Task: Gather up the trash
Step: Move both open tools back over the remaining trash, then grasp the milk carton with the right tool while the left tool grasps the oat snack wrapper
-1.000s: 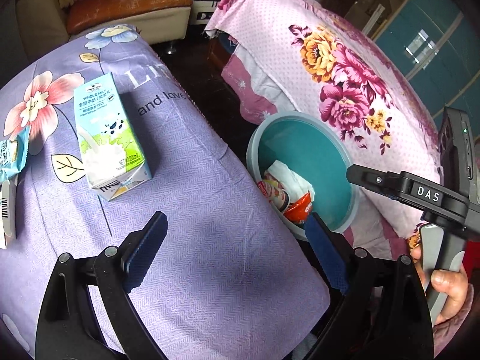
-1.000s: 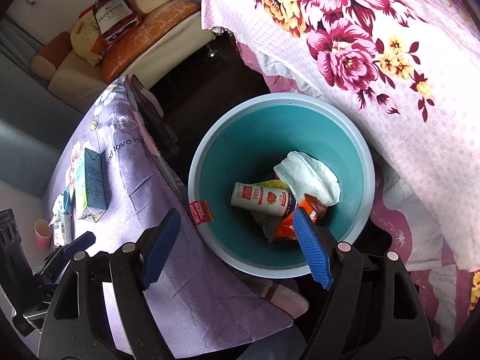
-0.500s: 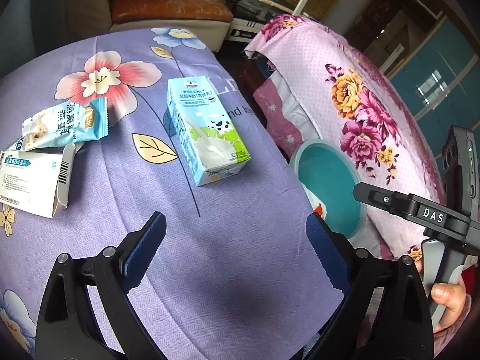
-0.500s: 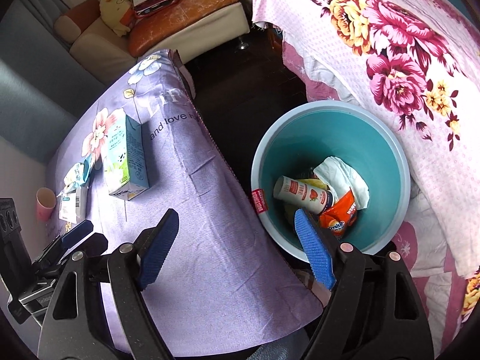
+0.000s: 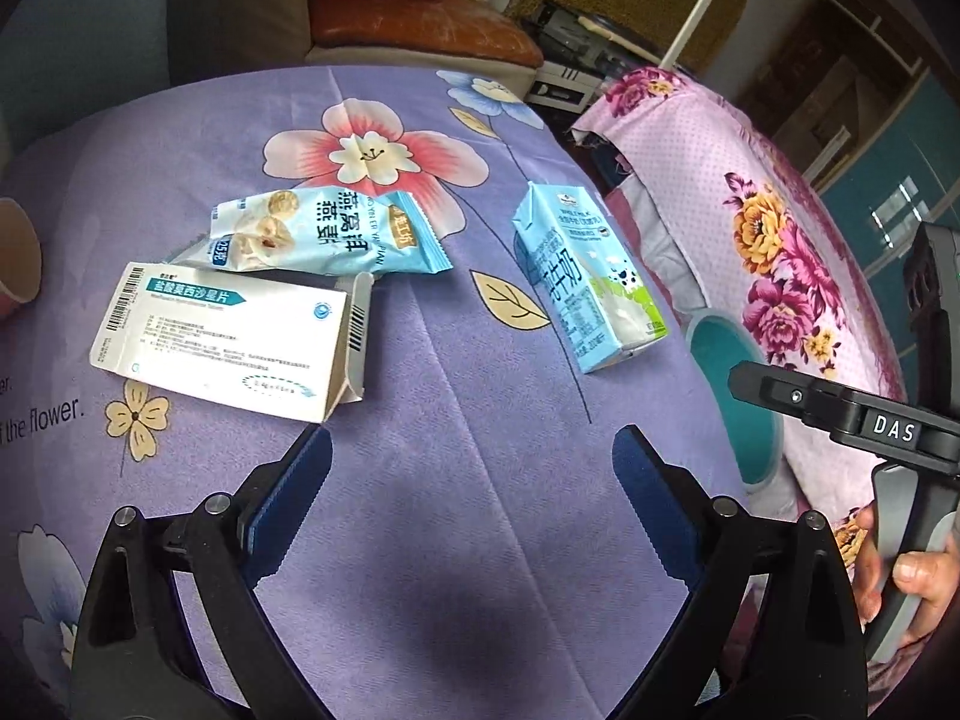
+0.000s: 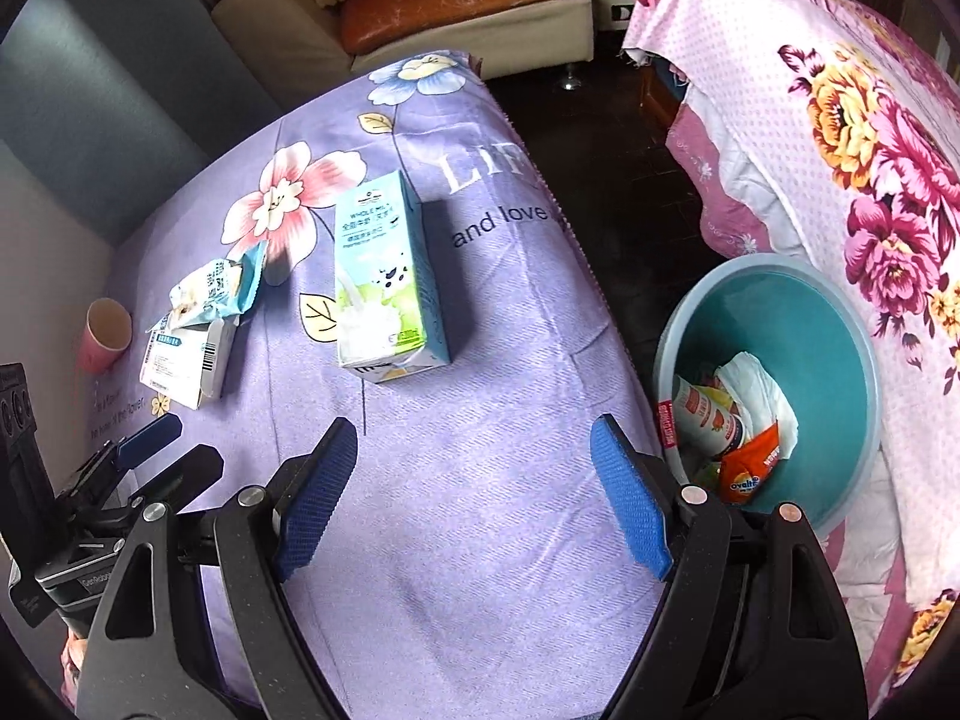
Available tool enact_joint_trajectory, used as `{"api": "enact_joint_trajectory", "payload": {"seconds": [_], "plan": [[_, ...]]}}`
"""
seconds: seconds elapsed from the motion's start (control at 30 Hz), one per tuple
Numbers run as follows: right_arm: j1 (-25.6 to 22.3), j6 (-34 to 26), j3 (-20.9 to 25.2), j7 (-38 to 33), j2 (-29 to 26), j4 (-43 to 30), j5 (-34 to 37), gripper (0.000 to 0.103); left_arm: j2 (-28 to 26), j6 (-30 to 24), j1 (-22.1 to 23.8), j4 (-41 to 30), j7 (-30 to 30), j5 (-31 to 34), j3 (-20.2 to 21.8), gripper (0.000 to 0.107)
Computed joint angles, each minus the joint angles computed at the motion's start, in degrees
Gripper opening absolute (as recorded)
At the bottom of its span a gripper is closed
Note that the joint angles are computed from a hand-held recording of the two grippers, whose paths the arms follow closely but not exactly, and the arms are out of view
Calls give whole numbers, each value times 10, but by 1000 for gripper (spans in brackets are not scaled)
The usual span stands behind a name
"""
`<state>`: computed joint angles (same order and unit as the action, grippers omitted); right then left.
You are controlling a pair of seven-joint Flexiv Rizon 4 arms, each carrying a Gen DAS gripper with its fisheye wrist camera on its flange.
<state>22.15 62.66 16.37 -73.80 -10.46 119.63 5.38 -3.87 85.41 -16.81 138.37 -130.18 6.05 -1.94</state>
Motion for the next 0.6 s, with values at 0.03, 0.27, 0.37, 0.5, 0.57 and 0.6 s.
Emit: {"api": "enact_joint_trajectory", "payload": {"seconds": [0.03,0.27,0.37,0.5,0.57,0.6], "plan": [[3,-4,1,-2,-6,-8,-3,76,7,-9,3,2,0,10,7,95],[24,-34,4,-10,-59,-72,-33,76,53,-44,52,27,34,35,20,95],[32,-43,2,-15,-82,-96,-47,76,63,-48,70,36,67,20,20,95],[39,-57,3,-20,-113,-128,-60,76,65,-59,91,35,101,19,19,95],[46,-61,-3,-17,-126,-139,-73,76,62,-70,98,27,126,17,19,95],[48,-62,-4,-15,-132,-145,-79,76,59,-75,100,22,141,15,18,95]]}}
